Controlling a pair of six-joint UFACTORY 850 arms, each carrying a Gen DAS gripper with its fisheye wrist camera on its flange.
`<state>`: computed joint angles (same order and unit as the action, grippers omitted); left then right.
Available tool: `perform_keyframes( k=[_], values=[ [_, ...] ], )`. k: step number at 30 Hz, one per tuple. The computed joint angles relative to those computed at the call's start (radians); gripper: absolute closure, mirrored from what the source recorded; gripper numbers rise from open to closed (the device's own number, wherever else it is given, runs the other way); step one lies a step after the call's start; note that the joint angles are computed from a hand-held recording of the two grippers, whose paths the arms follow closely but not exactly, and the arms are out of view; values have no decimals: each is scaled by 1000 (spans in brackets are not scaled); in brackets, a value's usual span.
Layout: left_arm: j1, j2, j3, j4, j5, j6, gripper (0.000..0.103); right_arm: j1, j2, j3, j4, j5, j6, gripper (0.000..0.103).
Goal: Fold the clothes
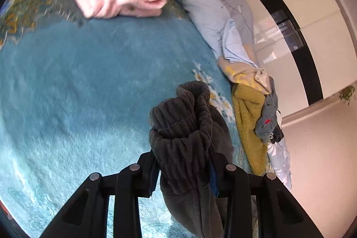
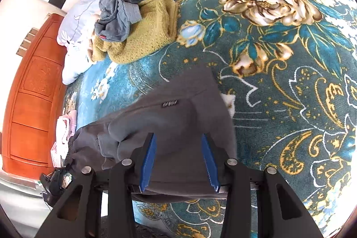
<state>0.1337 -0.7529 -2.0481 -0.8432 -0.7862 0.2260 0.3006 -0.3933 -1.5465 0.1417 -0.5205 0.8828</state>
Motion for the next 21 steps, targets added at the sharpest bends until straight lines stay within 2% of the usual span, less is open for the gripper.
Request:
perform_keyframes(
  k=[4, 8, 12, 16, 21],
  values=[
    [-109, 3, -151, 184, -25, 67, 65, -3, 13, 32, 70, 44, -37, 60],
    [-241, -31, -328, 379, -116, 44, 65, -4, 47, 81, 112, 89, -61, 60],
    [-373, -37, -382, 575, -140, 31, 65, -16, 128, 174, 49, 139, 27, 60],
    [-492, 12, -279, 773, -122, 2, 65, -34, 217, 279, -68, 177, 196, 60],
    [-615, 86, -72, 1068, -78, -131, 64, -50, 280, 362, -134, 186, 289, 60]
  ],
)
